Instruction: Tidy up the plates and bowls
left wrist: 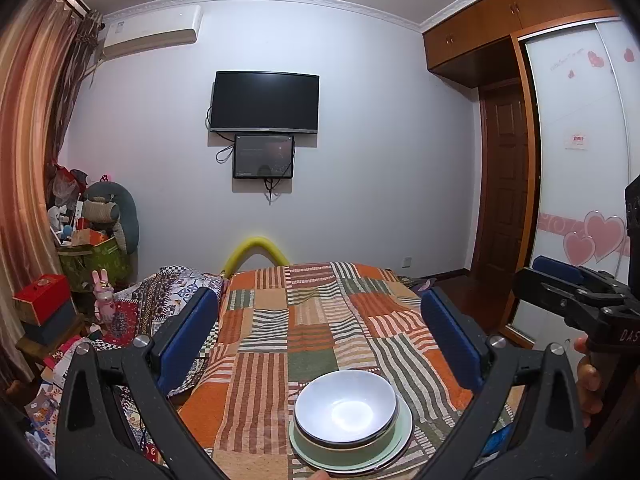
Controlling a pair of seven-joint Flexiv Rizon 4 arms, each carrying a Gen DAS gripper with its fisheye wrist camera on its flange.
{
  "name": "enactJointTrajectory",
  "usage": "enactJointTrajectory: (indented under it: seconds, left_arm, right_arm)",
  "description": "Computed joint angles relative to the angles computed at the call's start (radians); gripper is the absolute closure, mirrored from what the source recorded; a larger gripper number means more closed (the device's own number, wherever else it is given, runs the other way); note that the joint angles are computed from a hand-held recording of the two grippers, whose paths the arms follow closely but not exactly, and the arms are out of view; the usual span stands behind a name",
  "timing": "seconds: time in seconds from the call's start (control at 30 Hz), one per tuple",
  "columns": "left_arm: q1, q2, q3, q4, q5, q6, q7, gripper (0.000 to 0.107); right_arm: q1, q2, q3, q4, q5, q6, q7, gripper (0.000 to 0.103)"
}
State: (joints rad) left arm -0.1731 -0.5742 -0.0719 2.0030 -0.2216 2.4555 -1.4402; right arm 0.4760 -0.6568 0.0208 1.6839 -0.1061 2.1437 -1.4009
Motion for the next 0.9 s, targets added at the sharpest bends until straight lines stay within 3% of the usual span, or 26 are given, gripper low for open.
enactJointTrajectory:
  seconds: [0.9]
  left_arm:
    - [0.005, -0.001, -0.003, -0.005, 0.019, -0.012, -0.024, 0.004]
  right_arm:
    - [0.017, 0.012, -0.007, 0.011, 0.025, 0.006, -0.034, 0.0]
